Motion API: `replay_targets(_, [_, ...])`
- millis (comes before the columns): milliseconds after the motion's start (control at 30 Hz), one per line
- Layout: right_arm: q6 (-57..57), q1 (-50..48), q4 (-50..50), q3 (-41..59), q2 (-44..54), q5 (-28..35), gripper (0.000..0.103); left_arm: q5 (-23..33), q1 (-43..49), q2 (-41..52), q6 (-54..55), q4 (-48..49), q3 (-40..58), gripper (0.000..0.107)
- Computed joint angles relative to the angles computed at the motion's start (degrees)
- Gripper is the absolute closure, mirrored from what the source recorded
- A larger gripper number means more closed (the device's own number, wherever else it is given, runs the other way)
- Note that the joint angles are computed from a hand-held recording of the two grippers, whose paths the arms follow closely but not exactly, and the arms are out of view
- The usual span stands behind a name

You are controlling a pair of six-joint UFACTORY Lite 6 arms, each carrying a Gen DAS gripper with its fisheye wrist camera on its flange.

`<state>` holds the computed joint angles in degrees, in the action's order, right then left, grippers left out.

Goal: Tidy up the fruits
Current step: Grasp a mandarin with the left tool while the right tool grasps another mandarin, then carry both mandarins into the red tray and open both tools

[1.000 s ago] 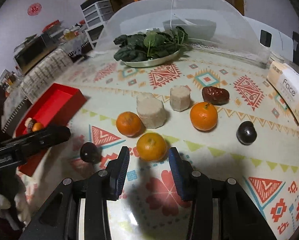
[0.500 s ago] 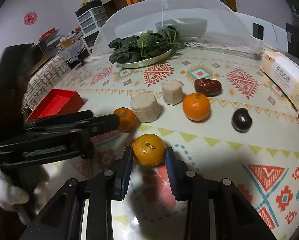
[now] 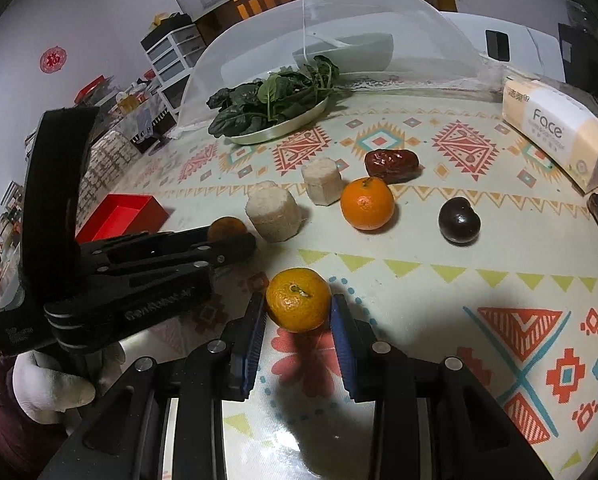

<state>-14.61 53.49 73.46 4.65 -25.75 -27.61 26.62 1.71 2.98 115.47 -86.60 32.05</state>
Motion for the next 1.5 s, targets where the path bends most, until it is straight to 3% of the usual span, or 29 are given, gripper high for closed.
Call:
replay_targets(233, [-9.1,6.9,12.1,4.4,0.1,-3.4,0.067,14.3,18.0,-7.5,-8.4,13.9,0.5,0.075])
replay_targets(367, [-12.1,9.4,14.4,11.2,5.4,-4.5,0.067,22.0,29.4,-6.1,-8.9,18.0,5.9,0.075])
replay_targets(467, [-15.7,10.3,15.2,19.1,11.6,-4.5,0.067,24.7,36.1,-1.1,-9.1,19.8,12.8,0.075])
replay_targets(800, [-27.1,5.6,12.6,56.8,43.6,6.0,0.067,24.9,45.6,26.6,-18.9,25.0,44.0,0.075])
replay_targets(900, [-36.6,3.7,19.8,69.1,54.3,9.7,0.067,24.1,45.5,34.4,-24.7,28.1,53.0,0.075])
replay_targets(1067, [-60.5,2.2,41.6,86.1,68.9,11.4,0.067,24.3,45.5,41.7,-29.9,31.3,61.5,0.074])
replay_targets(1233, [-69.7,1.6,50.2,92.2,74.2,11.0,0.067,24.2,45.2,44.5,-32.2,32.2,64.7,0.074])
replay_targets(1333, [-69.9,1.5,50.0,93.7,75.3,9.9,0.066,24.7,45.1,46.1,-34.3,32.9,66.9,0.074])
replay_targets(1500, [-66.7,0.9,47.7,93.8,75.1,10.5,0.065,25.4,45.5,45.6,-34.6,32.5,66.9,0.059])
